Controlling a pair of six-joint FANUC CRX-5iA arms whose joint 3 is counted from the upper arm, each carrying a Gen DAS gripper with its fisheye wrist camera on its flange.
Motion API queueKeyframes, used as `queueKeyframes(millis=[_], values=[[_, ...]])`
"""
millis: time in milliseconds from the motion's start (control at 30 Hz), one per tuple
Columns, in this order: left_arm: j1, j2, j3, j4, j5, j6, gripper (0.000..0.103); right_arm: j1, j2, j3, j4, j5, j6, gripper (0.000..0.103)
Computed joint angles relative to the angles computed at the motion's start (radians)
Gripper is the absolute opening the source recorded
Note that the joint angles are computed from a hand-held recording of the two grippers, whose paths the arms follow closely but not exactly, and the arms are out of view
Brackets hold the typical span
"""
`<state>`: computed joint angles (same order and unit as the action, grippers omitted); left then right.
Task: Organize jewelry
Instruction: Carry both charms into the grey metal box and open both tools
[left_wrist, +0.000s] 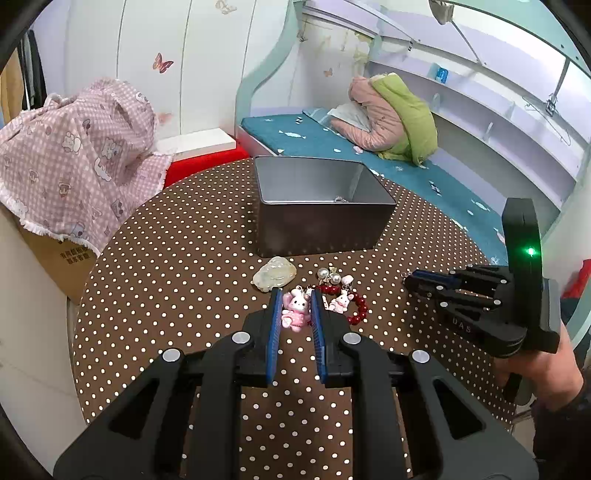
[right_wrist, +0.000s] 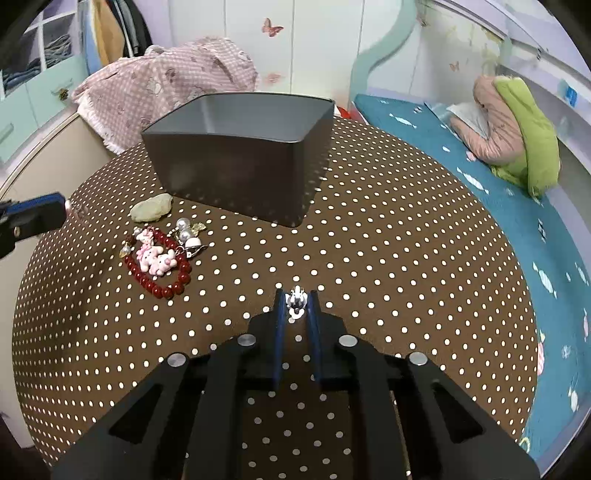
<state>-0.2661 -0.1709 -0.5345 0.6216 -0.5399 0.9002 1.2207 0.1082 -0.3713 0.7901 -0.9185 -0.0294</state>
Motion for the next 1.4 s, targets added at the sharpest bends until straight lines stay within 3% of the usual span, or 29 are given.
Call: queueKeyframes(millis=[200,467,800,1100,1400], values=[[0.010,-0.014,-0.005,0.026,0.003,-0.014,0.016,-0.002,-0.066,-0.054,0.046,0.056,-0.068,0.008],[0.015,-0.031,0.022,0.058,0.022,-0.037,0.016,-0.015,-0.124,-0.029,0.146,0.058,-0.057,0.008],[-0.014,0.051,0.204,0.001,0.056,0.020,0.016,-0.102,-0.101,0.107,0.252,0.096,0.083,0.009],[-0.030,0.184,0.381,-0.006,0.018,0.063,0.016,-0.183,-0.035,0.195,0.116,0.206,0.209,0.009],[-0.044,0.320,0.492,-0.053,-0.064,0.139,0.016,-0.218,0.046,0.274,-0.084,0.221,0.342,0.009]])
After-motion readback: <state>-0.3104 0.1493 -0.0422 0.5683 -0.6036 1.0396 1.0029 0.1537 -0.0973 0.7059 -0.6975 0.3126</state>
